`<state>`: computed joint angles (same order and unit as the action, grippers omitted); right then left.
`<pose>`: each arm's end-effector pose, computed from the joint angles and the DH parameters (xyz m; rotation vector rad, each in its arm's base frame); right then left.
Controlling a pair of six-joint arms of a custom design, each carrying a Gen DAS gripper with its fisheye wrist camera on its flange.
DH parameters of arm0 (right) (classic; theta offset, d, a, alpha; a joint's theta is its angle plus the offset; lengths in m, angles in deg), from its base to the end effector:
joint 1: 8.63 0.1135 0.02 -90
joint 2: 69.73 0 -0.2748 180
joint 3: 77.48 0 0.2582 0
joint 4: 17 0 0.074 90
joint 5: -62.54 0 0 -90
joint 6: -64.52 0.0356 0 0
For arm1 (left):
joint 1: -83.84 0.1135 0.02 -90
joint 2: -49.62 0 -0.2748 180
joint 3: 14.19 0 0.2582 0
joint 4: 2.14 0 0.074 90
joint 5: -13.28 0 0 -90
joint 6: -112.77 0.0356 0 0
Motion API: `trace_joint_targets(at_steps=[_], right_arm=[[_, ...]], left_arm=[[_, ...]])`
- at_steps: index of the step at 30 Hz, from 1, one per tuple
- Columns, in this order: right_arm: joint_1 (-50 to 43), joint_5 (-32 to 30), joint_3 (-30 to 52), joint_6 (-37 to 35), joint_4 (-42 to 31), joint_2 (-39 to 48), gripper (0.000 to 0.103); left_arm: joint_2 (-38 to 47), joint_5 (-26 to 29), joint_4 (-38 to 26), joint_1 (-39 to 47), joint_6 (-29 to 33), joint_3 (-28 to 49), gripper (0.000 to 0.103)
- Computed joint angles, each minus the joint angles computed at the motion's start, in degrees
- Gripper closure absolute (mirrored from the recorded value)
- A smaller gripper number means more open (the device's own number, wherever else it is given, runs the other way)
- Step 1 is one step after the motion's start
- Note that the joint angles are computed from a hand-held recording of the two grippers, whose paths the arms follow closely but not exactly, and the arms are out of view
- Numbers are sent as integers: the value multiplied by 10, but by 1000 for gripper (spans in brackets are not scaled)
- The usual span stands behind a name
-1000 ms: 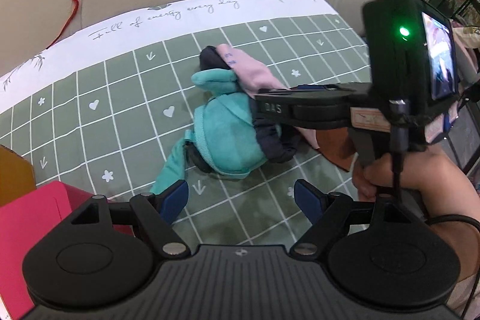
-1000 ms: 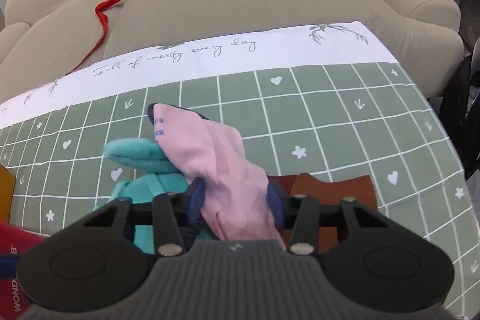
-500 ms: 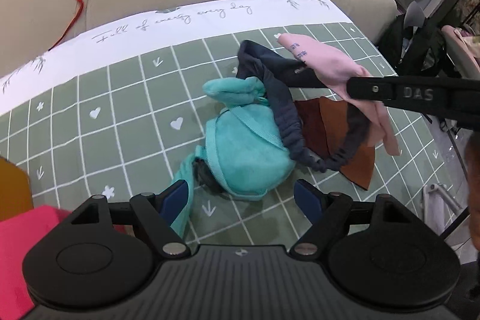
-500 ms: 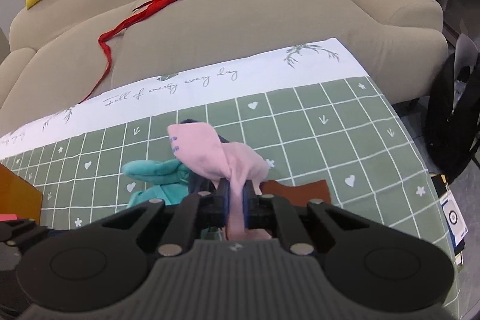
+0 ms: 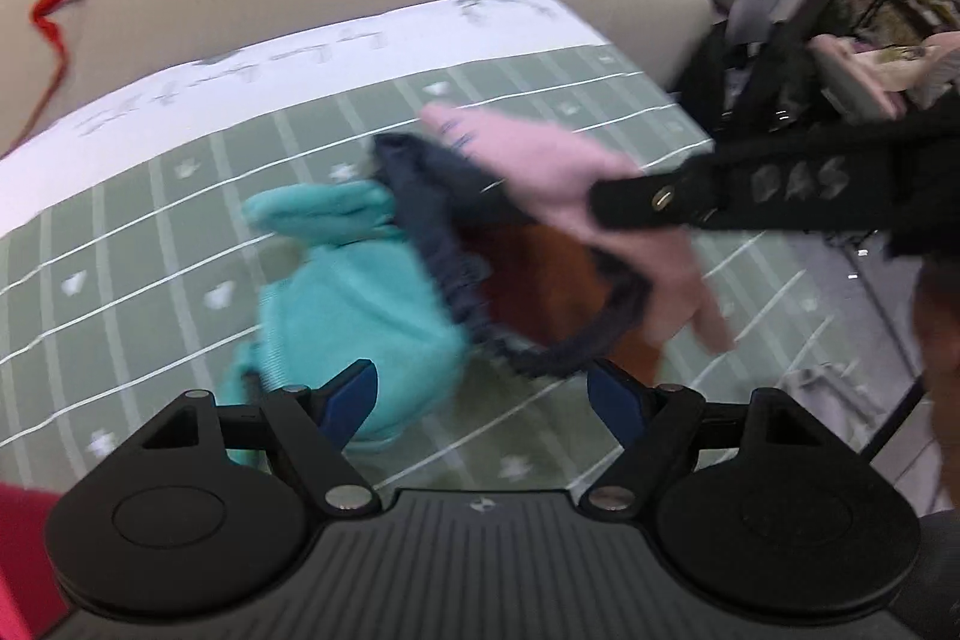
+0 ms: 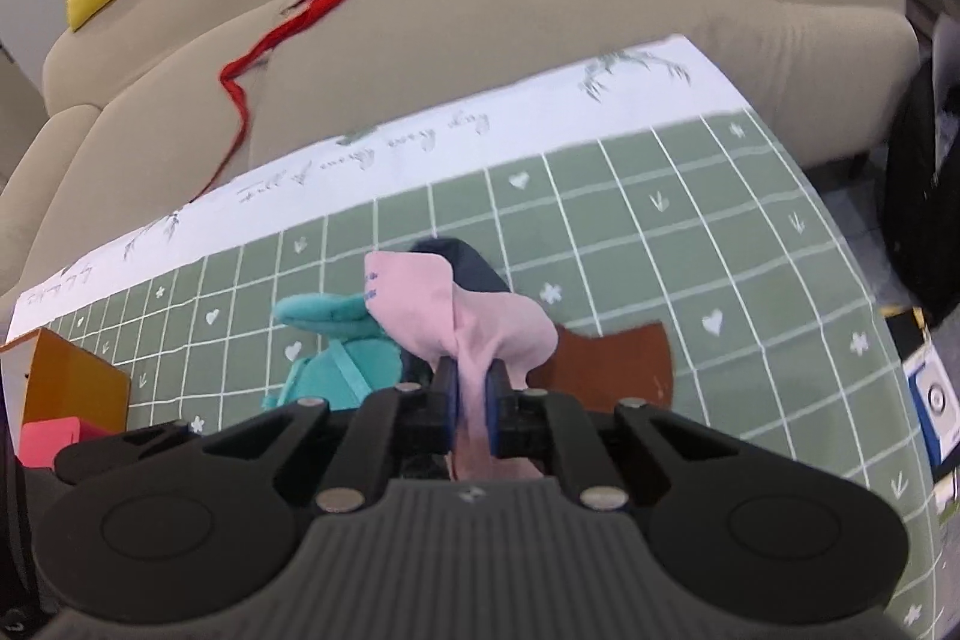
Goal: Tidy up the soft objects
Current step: 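Lift the pink cloth with the right gripper while the left grasps the navy strap, then hold the navy strap with the left gripper while the right lifts the pink cloth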
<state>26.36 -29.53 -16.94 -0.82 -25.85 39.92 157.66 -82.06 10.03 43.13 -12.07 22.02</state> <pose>0.2774 0.1958 0.0842 -0.2516 2.6309 0.4188 0.1848 -0.1546 0.0350 0.1021 2.6449 -0.3420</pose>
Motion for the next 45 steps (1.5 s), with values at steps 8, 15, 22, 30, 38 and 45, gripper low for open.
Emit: trace_joint_targets(at_steps=[8, 15, 22, 30, 38, 45], right_arm=[[-7, 10, -5, 2, -12, 19, 95], [-15, 12, -14, 1, -7, 17, 91], [-17, 16, -8, 11, -15, 28, 87], [8, 59, 17, -1, -43, 64, 49], [16, 46, 49, 6, -52, 137, 39], [7, 35, 36, 9, -30, 133, 76]], left_arm=[[93, 19, 30, 19, -62, 61, 23], [121, -64, -23, -9, -101, 96, 80], [33, -26, -55, 0, -109, 45, 89], [-36, -25, -42, -24, -119, -38, 82], [4, -6, 64, 11, -149, -53, 37], [52, -7, 35, 15, -112, 7, 39]])
